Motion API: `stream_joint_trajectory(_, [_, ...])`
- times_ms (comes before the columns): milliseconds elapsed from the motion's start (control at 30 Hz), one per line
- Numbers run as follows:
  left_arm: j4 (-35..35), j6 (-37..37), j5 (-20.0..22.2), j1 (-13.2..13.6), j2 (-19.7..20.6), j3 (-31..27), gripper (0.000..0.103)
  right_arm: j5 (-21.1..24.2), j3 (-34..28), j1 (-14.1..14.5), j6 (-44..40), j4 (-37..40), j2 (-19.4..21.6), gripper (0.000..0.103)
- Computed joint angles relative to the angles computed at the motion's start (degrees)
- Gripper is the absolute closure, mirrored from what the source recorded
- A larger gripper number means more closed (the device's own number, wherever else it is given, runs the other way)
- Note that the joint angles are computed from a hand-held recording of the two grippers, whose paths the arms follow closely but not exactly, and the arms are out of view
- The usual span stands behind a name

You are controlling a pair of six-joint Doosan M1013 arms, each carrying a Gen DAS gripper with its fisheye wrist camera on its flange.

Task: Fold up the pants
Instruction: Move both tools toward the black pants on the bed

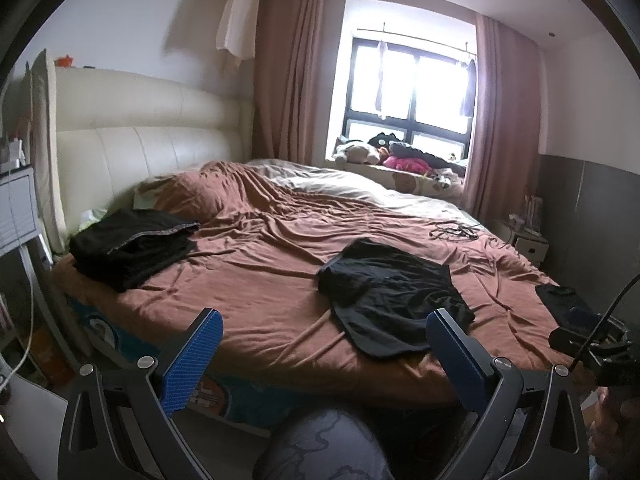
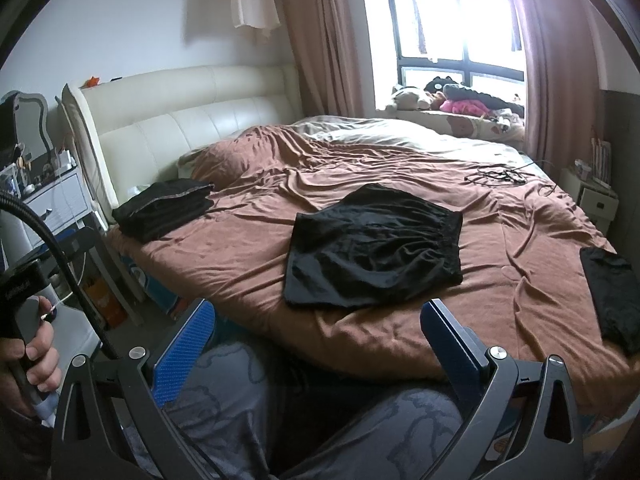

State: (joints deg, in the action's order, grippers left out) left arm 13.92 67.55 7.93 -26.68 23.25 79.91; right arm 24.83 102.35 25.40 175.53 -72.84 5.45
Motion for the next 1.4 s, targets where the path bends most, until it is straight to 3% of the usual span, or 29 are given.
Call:
stream_joint_trajectory(33, [-4.34,4.38,0.62,0.08,0.44,-0.8,0.0,0.03,0.01,-0.14,0.05,0.12,0.02,0.0])
stream_joint_trajectory(133, [-6.63,7.02,1.92,0.04,1.33,-2.3,0.001,-0.01,-0.24,-0.89,-0.26,0.99,0.37,0.0])
stream_joint_trajectory(233, [-13.77,14.01,3.86,0.15,2.8,-4.44,0.0,-0.75,-0.65,-1.91,-1.57,3.21,0.8,0.0])
stream_joint_trajectory(467, [-22.44,22.04,7.5,0.12,5.68,-8.05,0.0,-1.97,-1.85,-3.99,-3.97,7.2,1.95,0.0])
stream_joint_trajectory(900, [-23.72,20.6,16.79,-0.18,12.21,-16.64,0.001,-5.0,-3.82,-8.77,-13.74,19.66,4.42,0.0])
stream_joint_trajectory(1200, [-24.72,20.48,22.87,-0.41,16.4,-22.68,0.001,-5.33,-4.37,-10.66,-12.79,19.32,5.64,0.0])
stream_joint_trajectory(1400, [-26.71,21.26,27.73,-0.53,19.18,-26.74,0.001,-6.14,-5.2,-12.57,-18.04,25.38,6.73,0.0])
